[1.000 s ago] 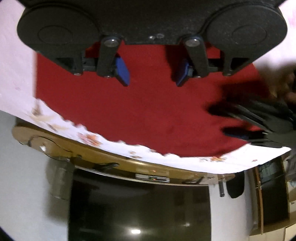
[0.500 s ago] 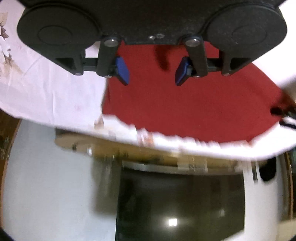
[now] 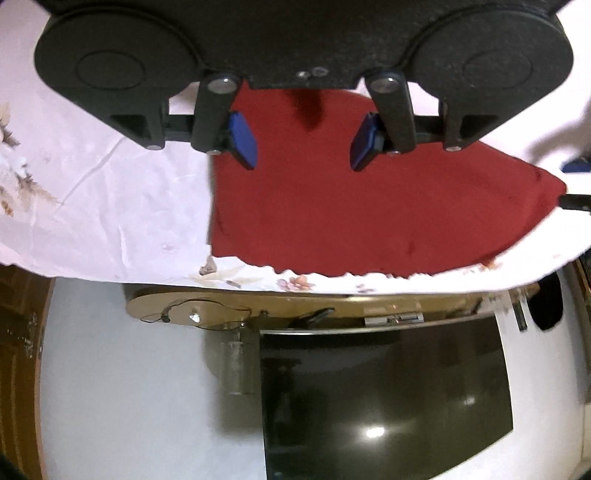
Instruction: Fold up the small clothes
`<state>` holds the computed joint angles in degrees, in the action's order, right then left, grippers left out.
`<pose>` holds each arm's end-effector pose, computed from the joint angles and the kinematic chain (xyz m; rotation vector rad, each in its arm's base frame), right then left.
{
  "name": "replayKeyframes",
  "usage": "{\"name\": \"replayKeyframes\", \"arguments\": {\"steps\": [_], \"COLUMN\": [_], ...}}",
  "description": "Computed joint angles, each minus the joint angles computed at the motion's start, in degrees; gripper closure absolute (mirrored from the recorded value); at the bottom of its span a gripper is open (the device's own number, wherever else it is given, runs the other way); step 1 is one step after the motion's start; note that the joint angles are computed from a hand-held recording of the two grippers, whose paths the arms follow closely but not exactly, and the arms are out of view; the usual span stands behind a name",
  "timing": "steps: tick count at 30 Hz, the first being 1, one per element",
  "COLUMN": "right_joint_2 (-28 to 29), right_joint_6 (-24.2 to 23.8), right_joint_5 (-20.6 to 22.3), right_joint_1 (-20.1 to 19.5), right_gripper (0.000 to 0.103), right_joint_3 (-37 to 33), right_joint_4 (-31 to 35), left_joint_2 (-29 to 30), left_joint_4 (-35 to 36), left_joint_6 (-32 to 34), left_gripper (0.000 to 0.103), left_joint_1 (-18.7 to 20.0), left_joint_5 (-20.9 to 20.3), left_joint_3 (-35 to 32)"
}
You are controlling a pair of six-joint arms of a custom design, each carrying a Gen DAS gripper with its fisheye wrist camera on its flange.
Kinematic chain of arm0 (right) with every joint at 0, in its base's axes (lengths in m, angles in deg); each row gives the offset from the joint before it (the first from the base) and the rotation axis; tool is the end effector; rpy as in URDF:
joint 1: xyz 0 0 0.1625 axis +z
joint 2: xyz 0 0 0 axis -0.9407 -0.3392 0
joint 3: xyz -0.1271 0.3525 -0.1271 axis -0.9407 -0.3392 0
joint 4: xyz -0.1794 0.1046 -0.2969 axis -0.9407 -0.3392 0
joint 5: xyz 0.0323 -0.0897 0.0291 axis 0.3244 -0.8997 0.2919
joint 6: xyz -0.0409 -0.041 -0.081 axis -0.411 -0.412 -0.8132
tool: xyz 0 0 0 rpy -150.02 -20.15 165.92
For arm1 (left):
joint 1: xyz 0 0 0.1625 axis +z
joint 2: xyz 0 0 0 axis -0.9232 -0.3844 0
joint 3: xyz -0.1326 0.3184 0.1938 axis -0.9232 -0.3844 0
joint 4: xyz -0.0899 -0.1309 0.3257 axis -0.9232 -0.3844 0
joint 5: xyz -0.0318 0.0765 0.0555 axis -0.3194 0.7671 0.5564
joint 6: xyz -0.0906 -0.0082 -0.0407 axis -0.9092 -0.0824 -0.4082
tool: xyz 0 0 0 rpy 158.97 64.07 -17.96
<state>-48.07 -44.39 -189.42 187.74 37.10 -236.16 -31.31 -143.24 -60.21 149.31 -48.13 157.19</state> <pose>0.3744 -0.5707 0.1237 0.5625 -2.2213 1.1045 0.0622 -0.6621 0.4030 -0.2588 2.7760 -1.3658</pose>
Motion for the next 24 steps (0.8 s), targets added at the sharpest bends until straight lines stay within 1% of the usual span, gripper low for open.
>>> {"name": "replayKeyframes", "arguments": {"steps": [3,5,6,7,8,9,10,11,12,14,16,20,22,23,24], "right_joint_2": [-0.07,0.71,0.92,1.18,1.4,1.63,1.88,2.26,2.8,4.31,7.23,14.03,16.88,18.65,20.33], "right_joint_6": [3.38,5.28,6.4,7.52,8.67,9.87,11.1,12.46,13.52,14.54,13.88,11.66,11.08,10.54,10.89], "right_joint_5": [1.83,2.9,3.26,3.58,4.09,4.63,5.3,6.01,6.77,9.2,10.52,11.31,11.39,9.95,7.8], "right_joint_1": [0.04,-0.1,-0.11,-0.05,-0.11,-0.19,-0.35,-0.53,-0.7,-1.17,-1.45,-1.4,-1.56,-1.56,-1.61], "right_gripper": [0.049,0.049,0.049,0.049,0.049,0.049,0.049,0.052,0.055,0.074,0.084,0.086,0.086,0.086,0.086], "right_joint_3": [0.68,-0.41,-0.78,-1.41,-1.93,-2.52,-3.33,-4.52,-5.99,-10.07,-16.44,-29.25,-34.31,-37.51,-40.74], "right_joint_4": [-0.21,0.6,1.25,2.12,2.78,3.46,4.38,5.55,6.8,10.46,14.98,22.18,26.14,29.75,34.75], "left_joint_2": [2.35,3.78,4.57,5.05,5.72,6.18,6.77,7.28,7.24,6.96,6.63,6.21,5.91,6.07,6.24], "left_joint_4": [-1.2,-1.69,-1.6,-1.98,-1.97,-1.62,-1.56,-3.11,-3.38,-4.35,-6.65,-9.32,-7.72,-7.15,-6.86], "left_joint_6": [-2.18,-2.32,-2.62,-2.97,-4.09,-5.32,-5.94,-5.44,-4.44,-3.78,-4.68,-3.08,-2.91,-2.95,-2.78], "left_gripper": [0.016,0.022,0.033,0.047,0.055,0.077,0.086,0.086,0.086,0.087,0.088,0.088,0.088,0.087,0.085], "left_joint_1": [0.31,0.46,0.61,0.91,1.56,2.23,2.77,3.36,3.32,3.15,3.57,4.39,4.51,4.39,4.2], "left_joint_5": [-0.72,-1.15,-1.14,-1.53,-2.67,-3.42,-3.95,-5.7,-5.77,-5.73,-7.46,-10.26,-9.83,-9.14,-8.66], "left_joint_3": [-1.96,-3.44,-4.33,-4.76,-5.48,-6.04,-6.64,-6.59,-6.39,-5.53,-4.35,-2.97,-3.21,-3.53,-4.01]}}
